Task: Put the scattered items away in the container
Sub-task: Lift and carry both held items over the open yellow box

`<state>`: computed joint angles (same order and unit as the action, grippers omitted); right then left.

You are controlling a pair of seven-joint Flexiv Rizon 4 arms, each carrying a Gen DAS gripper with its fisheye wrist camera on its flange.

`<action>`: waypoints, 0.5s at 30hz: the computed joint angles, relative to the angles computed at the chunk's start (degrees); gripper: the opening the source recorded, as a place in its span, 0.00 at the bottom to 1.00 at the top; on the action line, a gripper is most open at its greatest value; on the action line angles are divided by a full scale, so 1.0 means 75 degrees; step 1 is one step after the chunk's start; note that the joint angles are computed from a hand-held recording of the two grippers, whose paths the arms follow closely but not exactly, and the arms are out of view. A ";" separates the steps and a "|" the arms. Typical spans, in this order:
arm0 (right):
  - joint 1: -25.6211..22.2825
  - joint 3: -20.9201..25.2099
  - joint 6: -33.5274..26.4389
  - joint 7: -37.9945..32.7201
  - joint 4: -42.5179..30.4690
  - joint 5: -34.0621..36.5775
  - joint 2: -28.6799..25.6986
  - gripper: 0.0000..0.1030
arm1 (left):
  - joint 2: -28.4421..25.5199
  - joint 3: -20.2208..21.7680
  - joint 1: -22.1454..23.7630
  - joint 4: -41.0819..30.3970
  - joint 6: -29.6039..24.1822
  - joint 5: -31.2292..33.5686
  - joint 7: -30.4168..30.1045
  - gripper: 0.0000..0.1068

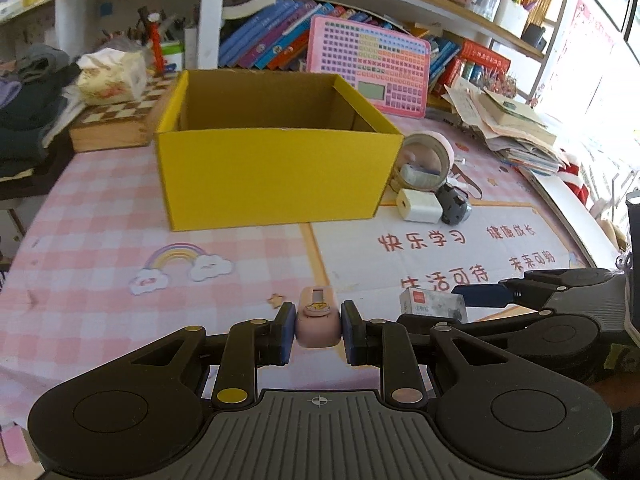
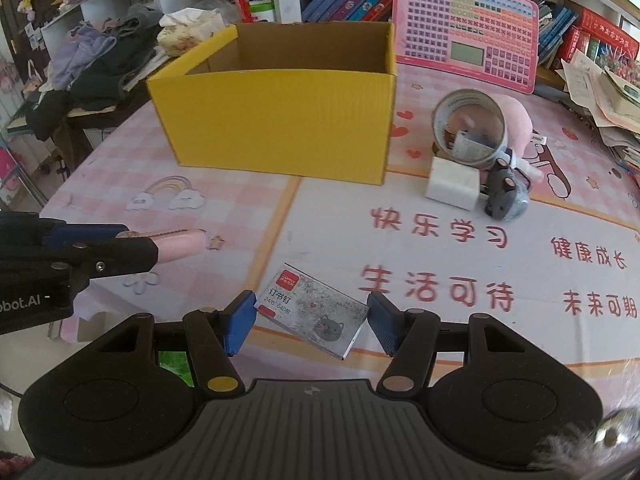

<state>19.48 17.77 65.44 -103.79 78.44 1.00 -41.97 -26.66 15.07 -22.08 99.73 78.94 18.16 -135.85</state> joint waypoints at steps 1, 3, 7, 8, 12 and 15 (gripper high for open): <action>0.0043 -0.0016 0.0073 0.0025 0.0089 -0.0005 0.0054 0.57 | 0.0064 0.0060 -0.0024 0.0100 0.0073 0.0049 -0.0066 0.21; 0.0114 -0.0020 0.0170 0.0040 0.0226 -0.0046 0.0137 0.57 | 0.0186 0.0171 -0.0063 0.0295 0.0226 0.0143 -0.0204 0.21; 0.0179 0.0037 0.0243 -0.0055 0.0391 -0.0142 0.0248 0.57 | 0.0366 0.0418 -0.0165 0.0532 0.0483 0.0342 -0.0513 0.21; 0.0197 0.0046 0.0239 -0.0077 0.0408 -0.0168 0.0268 0.57 | 0.0403 0.0466 -0.0179 0.0571 0.0530 0.0380 -0.0577 0.21; 0.0189 0.0131 0.0268 -0.0309 0.0444 -0.0226 0.0319 0.57 | 0.0487 0.0584 -0.0177 0.0670 0.0728 0.0464 -0.0764 0.21; 0.0166 0.0193 0.0173 -0.0513 0.0340 -0.0238 0.0299 0.57 | 0.0494 0.0606 -0.0133 0.0707 0.0913 0.0398 -0.0842 0.21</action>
<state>20.73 19.21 66.73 -107.64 80.99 -0.79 -39.73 -22.96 19.62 -23.07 105.03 85.79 21.14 -142.16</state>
